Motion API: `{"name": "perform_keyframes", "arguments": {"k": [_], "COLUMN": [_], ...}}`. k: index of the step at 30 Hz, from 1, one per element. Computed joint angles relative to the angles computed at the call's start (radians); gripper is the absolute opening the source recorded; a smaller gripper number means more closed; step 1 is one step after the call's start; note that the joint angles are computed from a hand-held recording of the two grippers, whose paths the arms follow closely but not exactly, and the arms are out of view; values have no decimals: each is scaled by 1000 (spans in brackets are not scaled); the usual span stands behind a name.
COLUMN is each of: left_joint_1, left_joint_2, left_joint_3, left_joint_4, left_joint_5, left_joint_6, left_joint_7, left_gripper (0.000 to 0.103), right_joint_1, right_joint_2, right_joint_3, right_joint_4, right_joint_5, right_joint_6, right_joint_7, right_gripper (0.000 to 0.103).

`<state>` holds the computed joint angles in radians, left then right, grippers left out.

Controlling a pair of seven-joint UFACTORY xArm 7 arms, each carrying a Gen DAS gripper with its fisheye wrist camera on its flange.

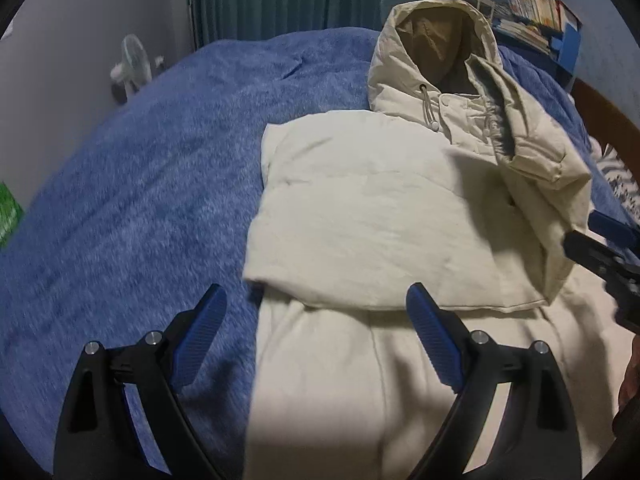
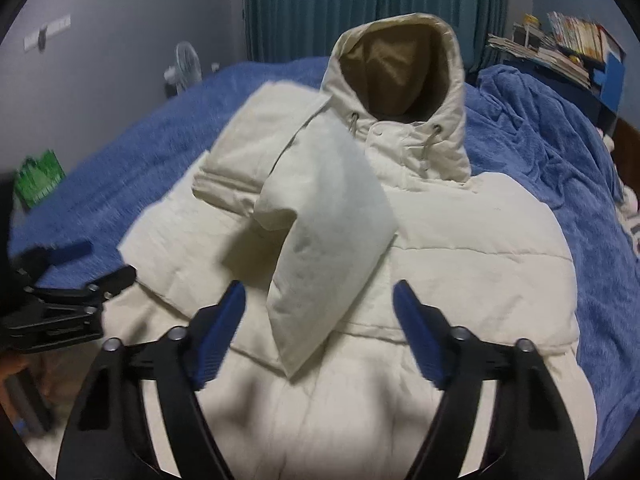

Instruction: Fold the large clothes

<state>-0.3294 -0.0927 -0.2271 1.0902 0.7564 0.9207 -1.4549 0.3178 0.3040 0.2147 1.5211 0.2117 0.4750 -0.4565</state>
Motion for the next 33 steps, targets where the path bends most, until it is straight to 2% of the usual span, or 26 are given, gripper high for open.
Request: {"name": "perform_keyframes", "arguments": {"k": [1,2,3,5,10,17,20,22,23,24,26,27,29,30,33], "left_joint_1": [2,4,7,13,25,3,-13,-20,-22,-24,-26,-26,-27,-29,-33], "left_joint_2": [4,5,3,0,-17,41,57,59,58,58,56,57,63,66,72], "left_joint_3": [2,5,10,14,11,0,8,14,16,18,21,22,23,23,26], "left_joint_4": [2,-4,-13,-19,-41,22,35,37,36,35,33,33,36,39,43], "left_joint_5": [7,10,11,9,9,24,23,23,25,27,28,27,24,23,20], "left_joint_6": [-3,-19,-42,-55,-90,-38,-25,-22,-22,-23,-30,-32,-34,-31,-28], "left_joint_7": [5,9,10,1,-50,-6,3,2,-1,-4,-11,-12,-10,-7,-1], "left_gripper": [87,87,87,87,87,87,87,87,87,87,87,87,87,87,87], "right_joint_1": [12,6,1,-22,-93,-147,-163,-182,-204,-217,-253,-247,-274,-290,-325], "right_joint_2": [11,17,23,19,35,169,170,162,158,159,165,181,191,195,210], "right_joint_3": [-12,-9,-14,-12,-22,-46,-33,-21,-8,-6,5,-8,-2,6,34], "right_joint_4": [3,7,14,17,82,219,210,203,200,198,196,214,215,217,236], "right_joint_5": [-31,-28,-20,14,88,122,146,183,227,254,334,334,385,415,480], "right_joint_6": [-6,-4,-6,-24,-28,210,209,214,211,210,223,217,191,188,209], "right_joint_7": [7,-1,18,31,55,205,205,204,195,195,205,235,250,249,202], "right_gripper": [50,20,14,10,10,13,16,34,51,62,63,65,64,50,29]}}
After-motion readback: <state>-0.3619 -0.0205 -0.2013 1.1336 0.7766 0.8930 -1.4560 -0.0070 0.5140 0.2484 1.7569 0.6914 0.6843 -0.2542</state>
